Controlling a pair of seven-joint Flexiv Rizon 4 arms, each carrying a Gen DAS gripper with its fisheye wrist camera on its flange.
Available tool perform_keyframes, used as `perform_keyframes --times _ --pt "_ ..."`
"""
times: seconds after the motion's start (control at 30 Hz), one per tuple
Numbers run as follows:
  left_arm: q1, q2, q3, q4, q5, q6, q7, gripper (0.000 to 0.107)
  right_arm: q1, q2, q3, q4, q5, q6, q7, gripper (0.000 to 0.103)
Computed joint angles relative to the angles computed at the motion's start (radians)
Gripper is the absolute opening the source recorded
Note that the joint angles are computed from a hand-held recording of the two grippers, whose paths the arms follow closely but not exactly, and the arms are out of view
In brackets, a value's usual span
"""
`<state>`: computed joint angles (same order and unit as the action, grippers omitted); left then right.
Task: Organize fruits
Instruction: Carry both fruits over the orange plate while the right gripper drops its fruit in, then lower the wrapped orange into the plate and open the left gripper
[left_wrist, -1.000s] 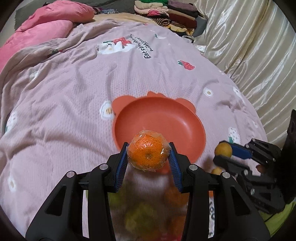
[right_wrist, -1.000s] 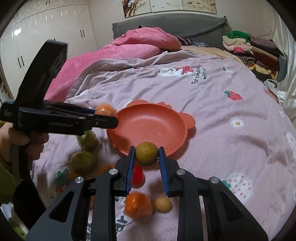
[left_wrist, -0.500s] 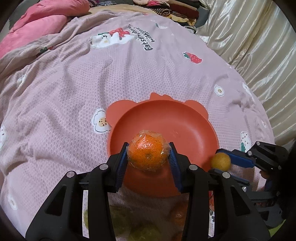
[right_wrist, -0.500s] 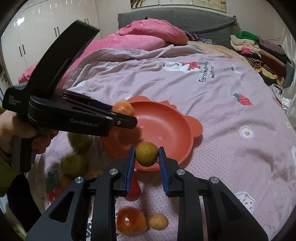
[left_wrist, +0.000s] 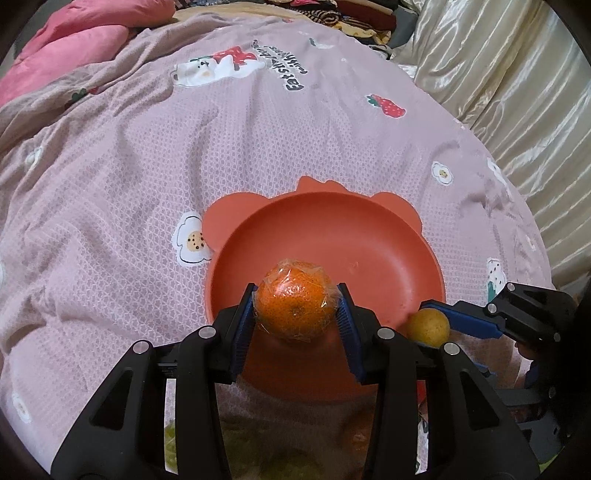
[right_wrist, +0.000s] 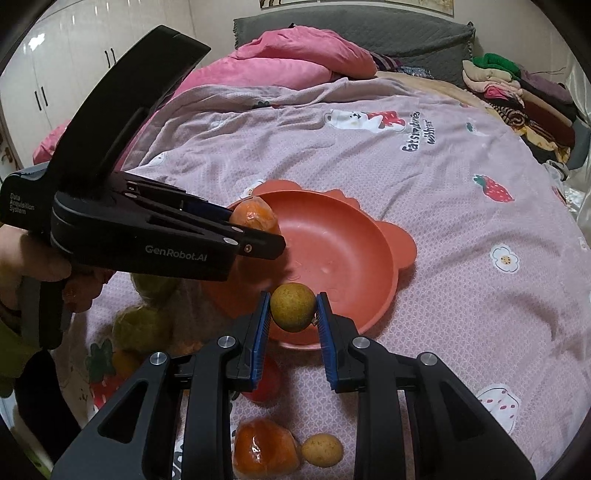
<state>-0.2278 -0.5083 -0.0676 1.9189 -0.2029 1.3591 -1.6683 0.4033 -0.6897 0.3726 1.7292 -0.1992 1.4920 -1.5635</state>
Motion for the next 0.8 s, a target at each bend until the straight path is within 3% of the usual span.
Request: perform_keyframes --times 0.67,0.8 --pt "0.012 -0.010 -0.018 0.006 -0.017 0.009 0.021 0.034 -0.007 -0.004 0.013 0.005 0.017 0.002 -0.005 0.025" --pt "0.010 -0.010 -0.017 0.008 -0.018 0.008 0.021 0.034 0.003 0.012 -0.007 0.027 0.015 0.024 0.009 0.031"
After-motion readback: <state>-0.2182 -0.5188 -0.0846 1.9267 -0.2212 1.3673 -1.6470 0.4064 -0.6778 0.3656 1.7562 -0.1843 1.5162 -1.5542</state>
